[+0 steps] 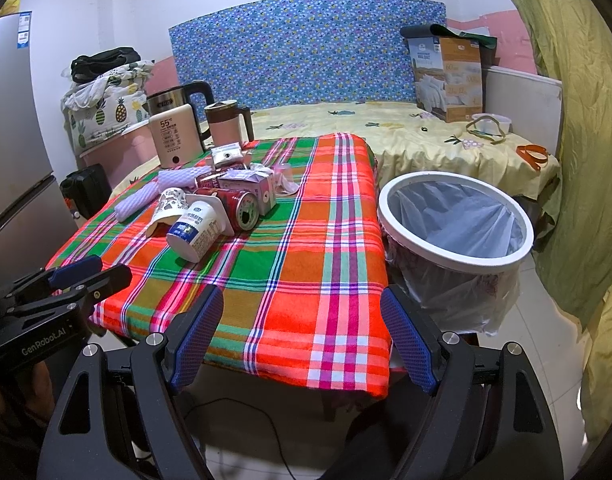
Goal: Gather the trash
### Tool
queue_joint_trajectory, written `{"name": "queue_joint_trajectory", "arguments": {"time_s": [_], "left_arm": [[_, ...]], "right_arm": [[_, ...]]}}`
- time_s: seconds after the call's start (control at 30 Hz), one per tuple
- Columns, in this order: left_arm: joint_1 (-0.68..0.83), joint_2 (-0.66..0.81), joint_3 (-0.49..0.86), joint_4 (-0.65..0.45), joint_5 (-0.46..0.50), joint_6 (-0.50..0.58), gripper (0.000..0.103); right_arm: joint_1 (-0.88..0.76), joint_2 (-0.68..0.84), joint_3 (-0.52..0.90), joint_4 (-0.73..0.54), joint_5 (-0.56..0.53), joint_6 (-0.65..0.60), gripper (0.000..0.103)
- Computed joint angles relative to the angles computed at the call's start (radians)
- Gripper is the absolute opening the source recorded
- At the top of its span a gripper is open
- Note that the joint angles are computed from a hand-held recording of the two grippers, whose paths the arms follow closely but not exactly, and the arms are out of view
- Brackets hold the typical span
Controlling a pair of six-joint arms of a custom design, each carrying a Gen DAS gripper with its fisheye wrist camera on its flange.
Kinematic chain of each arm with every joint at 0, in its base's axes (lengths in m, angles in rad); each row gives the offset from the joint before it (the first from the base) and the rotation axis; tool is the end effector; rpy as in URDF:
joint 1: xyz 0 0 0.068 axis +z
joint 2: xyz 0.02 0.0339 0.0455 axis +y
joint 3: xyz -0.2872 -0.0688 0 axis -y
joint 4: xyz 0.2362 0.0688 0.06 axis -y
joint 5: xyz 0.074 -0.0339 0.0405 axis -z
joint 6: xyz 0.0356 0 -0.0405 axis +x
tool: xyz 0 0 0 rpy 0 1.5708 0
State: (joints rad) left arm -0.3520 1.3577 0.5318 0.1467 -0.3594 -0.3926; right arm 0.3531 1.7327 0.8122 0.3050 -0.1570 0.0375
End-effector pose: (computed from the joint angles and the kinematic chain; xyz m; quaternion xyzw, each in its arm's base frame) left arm 0.2362 -0.0734 0.1938 -0.0951 0.8860 -0.0041 0.4538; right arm 0.3229 0.1249 0.1823 -0.1747 0.8687 0.1573 0.4360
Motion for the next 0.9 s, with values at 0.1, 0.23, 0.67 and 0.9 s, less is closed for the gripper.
{"name": "queue_joint_trajectory", "arguments": {"time_s": [0.1, 0.23, 0.67, 0.9], "left_arm": [[0.003, 0.010, -0.001, 0.006, 0.008, 0.004, 0.055], [0.015, 0.021, -0.002, 0.016, 0.025, 0.012, 0.055], [0.113, 0.195, 0.092, 0.069, 0.100, 0.076, 0.055], [0.160, 0.322, 0.196, 0.095, 0.136, 0.126, 0.055]], "right_arm": [[0.000, 0.001, -0.001, 0.003, 0.000, 0.000, 0.082], [0.002, 0.005, -0.001, 0.007, 0.000, 0.001, 0.082], [0.002, 0.095, 0.078, -0.012, -0.054, -0.008, 0.082], [-0.006, 0.139, 0.136, -0.046, -0.071, -0.018, 0.082]]}}
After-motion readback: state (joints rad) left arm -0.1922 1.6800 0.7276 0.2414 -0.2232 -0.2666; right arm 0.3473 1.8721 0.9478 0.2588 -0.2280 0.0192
